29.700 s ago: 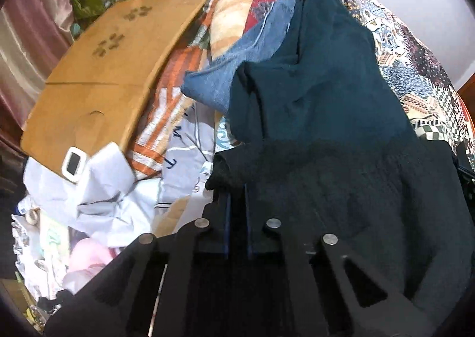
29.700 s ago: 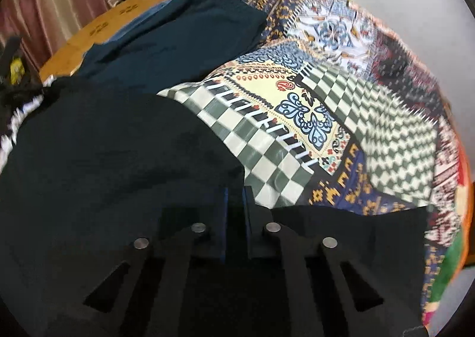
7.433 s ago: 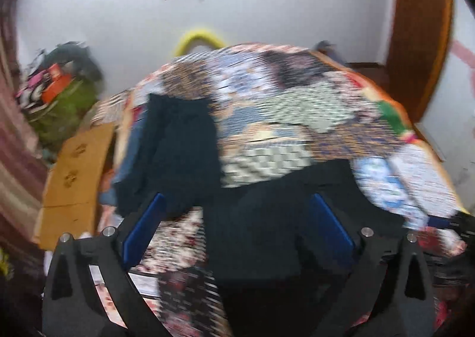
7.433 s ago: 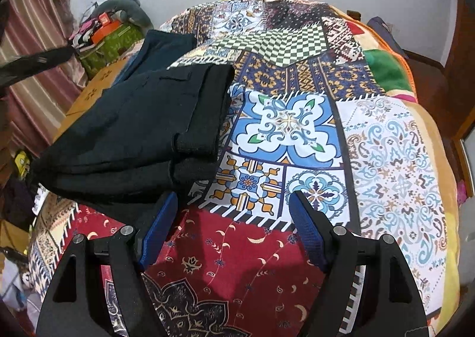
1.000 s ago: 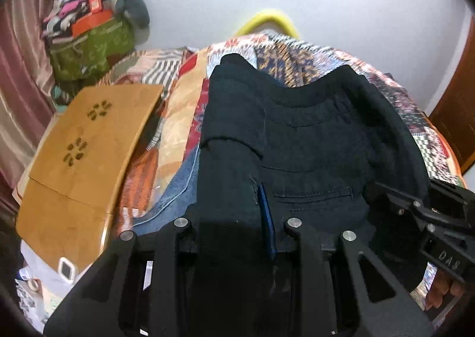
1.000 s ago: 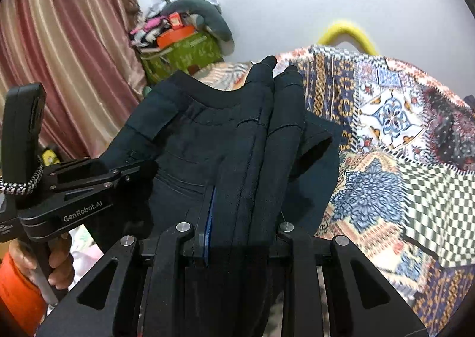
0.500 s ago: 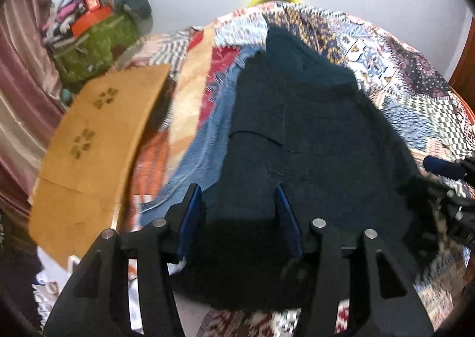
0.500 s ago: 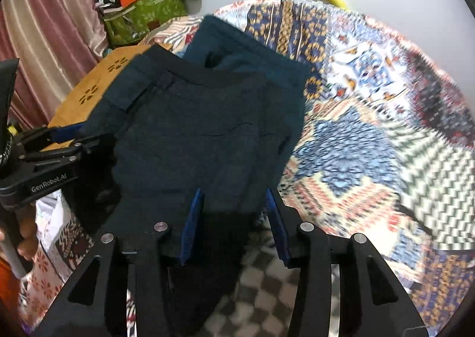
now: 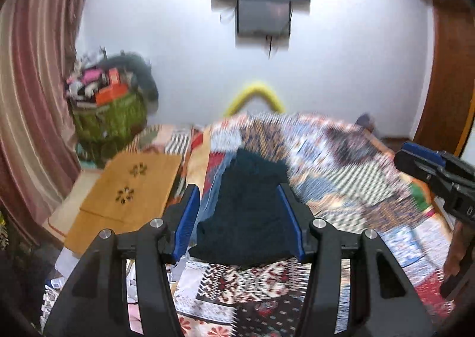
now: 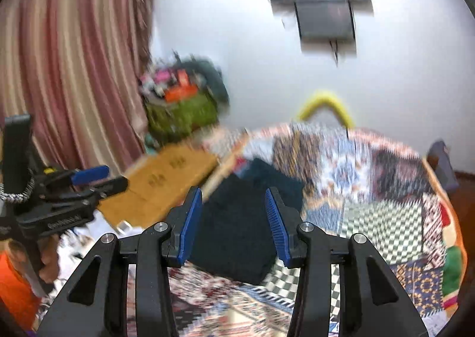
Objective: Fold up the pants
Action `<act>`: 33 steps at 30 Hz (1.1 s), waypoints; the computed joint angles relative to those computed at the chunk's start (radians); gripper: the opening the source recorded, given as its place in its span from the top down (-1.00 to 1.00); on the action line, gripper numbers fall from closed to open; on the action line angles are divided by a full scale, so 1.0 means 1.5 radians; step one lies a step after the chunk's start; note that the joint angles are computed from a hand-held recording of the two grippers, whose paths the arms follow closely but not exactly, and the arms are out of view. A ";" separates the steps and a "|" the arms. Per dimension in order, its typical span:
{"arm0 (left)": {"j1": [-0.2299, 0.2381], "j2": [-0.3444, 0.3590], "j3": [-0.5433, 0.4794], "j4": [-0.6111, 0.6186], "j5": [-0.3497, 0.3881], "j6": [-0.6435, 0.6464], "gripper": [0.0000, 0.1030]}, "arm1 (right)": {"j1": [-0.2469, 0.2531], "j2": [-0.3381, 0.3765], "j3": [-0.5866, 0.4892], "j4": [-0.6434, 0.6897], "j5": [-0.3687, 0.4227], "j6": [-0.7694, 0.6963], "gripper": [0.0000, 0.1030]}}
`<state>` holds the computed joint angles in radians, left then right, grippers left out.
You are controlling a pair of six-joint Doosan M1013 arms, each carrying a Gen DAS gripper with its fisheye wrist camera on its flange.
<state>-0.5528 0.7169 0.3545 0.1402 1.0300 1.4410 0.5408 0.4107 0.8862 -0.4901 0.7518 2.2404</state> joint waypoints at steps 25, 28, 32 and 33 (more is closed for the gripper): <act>-0.083 -0.328 0.512 0.329 -0.339 -0.330 -0.99 | 0.143 -0.100 0.157 -0.448 0.045 0.351 -1.00; -0.084 -0.333 0.518 0.335 -0.344 -0.341 -0.99 | 0.143 -0.102 0.159 -0.450 0.047 0.359 -1.00; -0.084 -0.336 0.523 0.339 -0.347 -0.347 -0.99 | 0.143 -0.105 0.166 -0.450 0.046 0.364 -1.00; -0.084 -0.336 0.523 0.337 -0.347 -0.344 -0.99 | 0.144 -0.106 0.169 -0.452 0.046 0.367 -1.00</act>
<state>-0.6782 0.2122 1.1388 0.6451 0.5092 0.9256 0.7561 0.2511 1.1392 -1.1682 0.8213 2.7902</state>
